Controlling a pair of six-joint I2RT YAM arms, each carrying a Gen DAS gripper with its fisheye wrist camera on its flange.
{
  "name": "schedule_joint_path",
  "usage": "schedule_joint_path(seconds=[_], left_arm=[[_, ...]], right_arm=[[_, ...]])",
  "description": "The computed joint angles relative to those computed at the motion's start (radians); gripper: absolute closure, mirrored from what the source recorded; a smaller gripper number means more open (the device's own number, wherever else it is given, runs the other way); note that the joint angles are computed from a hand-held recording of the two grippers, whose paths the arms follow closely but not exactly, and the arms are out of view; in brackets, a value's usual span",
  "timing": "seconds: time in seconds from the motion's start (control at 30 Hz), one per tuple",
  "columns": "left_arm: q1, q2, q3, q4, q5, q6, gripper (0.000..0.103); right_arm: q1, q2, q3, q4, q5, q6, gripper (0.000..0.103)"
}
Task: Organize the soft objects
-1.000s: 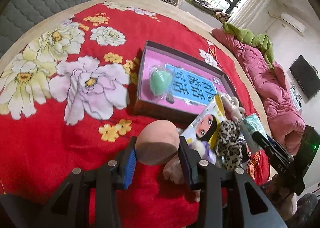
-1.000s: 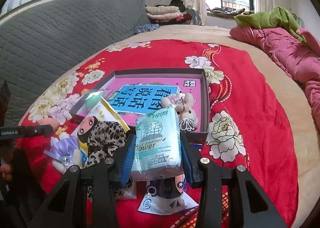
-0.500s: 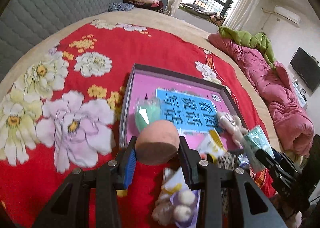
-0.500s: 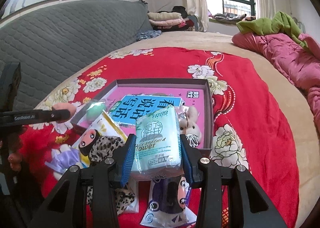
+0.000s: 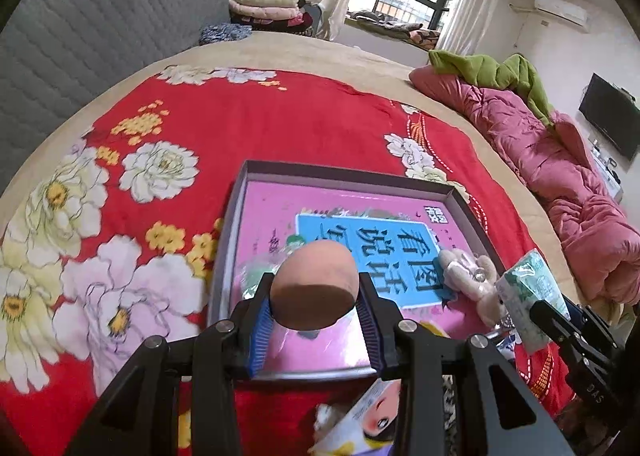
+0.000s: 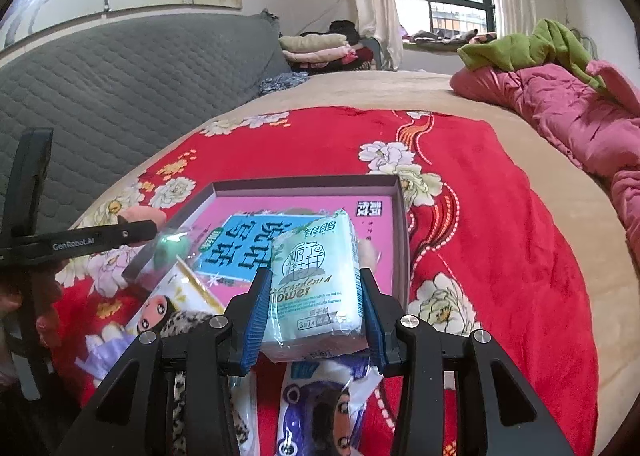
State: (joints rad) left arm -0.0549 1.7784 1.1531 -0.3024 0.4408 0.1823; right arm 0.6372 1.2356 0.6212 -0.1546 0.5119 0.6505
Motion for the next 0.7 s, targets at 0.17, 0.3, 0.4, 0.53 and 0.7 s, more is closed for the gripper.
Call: schedule_joint_path(seconds=[0.17,0.3,0.4,0.53,0.7], left_arm=[[-0.034,0.025,0.017,0.022,-0.015,-0.004,0.063],[-0.052,0.048,0.024,0.03,-0.015,0.008,0.063],[-0.058,0.063,0.029,0.029,-0.015,0.016,0.063],[-0.067,0.08,0.034,0.022,-0.019,0.029,0.063],[-0.075,0.092,0.044,0.004,-0.019,0.046,0.063]], right_arm=[[-0.016,0.029,0.021,0.028,0.003,-0.031,0.059],[-0.018,0.044,0.034,0.042,0.015,-0.052,0.059],[-0.021,0.054,0.04,0.05,0.017,-0.061,0.059],[-0.03,0.067,0.046,0.057,0.014,-0.067,0.059],[-0.044,0.086,0.053,0.069,0.001,-0.075,0.059]])
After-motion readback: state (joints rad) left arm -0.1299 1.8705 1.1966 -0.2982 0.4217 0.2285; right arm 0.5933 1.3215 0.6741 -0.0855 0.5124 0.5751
